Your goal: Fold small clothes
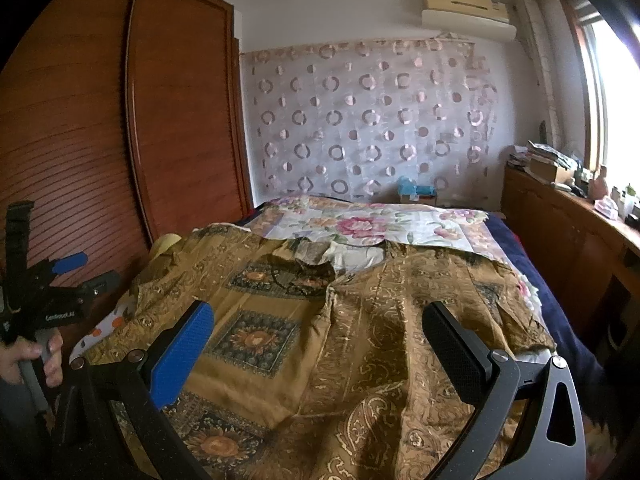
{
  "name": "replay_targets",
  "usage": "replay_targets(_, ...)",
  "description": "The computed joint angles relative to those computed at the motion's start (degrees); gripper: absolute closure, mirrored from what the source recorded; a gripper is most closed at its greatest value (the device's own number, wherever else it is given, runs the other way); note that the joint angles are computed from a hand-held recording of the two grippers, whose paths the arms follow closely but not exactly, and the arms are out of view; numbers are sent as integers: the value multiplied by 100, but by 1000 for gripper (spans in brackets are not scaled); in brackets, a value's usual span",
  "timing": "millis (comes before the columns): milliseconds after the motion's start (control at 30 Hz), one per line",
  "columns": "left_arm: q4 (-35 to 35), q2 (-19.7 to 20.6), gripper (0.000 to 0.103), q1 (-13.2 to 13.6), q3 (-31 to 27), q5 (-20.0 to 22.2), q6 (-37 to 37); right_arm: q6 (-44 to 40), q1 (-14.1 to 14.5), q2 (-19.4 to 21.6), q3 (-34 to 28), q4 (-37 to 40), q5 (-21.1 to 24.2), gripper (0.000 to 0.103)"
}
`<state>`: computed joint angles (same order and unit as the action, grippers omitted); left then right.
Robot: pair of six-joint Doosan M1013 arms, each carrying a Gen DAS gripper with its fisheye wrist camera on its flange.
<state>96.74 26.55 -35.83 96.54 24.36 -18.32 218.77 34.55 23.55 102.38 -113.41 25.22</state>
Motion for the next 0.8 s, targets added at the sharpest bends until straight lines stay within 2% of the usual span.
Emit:
replay_targets(67, 92, -6, 0, 116, 33, -226, -115, -161, -17, 5, -38, 87, -53, 0)
replay_targets(200, -129, 17, 0, 275, 27, -434, 137, -371, -84, 74, -140, 176, -245, 0)
replay_targets(333, -8, 78, 0, 347, 11, -308, 216, -854, -112, 151, -263, 519, -387, 0)
replay_targets(467, -847, 211, 0, 460, -172, -282, 1306, -1334, -165, 220, -405, 853, -628, 0)
replay_targets(567, -1360, 276, 0, 596, -256, -467, 1827, -1978, -206, 304, -561, 1314, -794, 0)
replay_targets(667, -2365, 392, 0, 734, -425, -540, 2879, -2594, -261, 379, -709, 1741, -983, 0)
replay_targets(800, -3486, 502, 0, 876, -585, -672, 3923, -3676, -386, 470, -924, 2725, -1207, 0)
